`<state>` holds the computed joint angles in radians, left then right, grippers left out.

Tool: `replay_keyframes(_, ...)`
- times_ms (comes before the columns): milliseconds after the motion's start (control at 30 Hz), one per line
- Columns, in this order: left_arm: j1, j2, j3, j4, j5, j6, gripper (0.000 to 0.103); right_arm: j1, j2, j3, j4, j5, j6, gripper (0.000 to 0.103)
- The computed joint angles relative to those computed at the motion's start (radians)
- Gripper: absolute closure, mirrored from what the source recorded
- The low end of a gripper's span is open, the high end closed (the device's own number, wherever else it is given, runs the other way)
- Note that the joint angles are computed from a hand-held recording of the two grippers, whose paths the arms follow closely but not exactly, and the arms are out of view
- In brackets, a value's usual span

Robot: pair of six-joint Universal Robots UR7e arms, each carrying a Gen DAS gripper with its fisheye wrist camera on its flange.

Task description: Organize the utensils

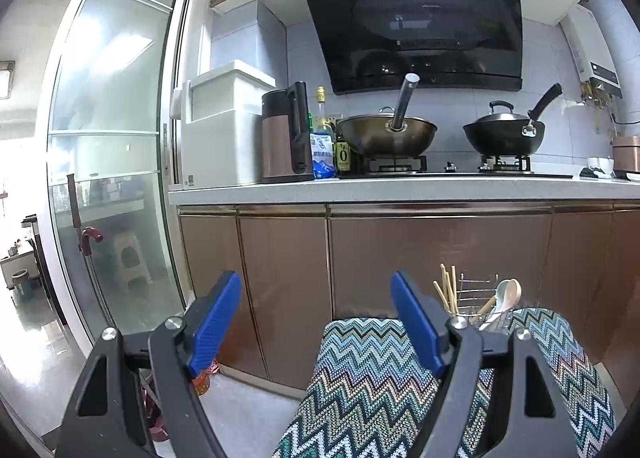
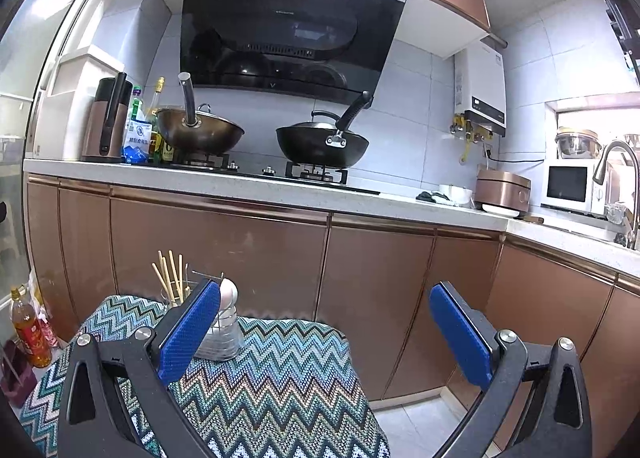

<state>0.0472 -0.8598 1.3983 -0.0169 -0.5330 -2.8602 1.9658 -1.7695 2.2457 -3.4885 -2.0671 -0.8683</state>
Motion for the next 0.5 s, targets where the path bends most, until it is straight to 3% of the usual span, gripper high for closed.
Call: replay_keyframes(500,0.008,0.0,0.006,-0.031,0.015,0.043,0.026,-0.009,0.004,-0.005,0.013,-0.005,-0.007,0.0)
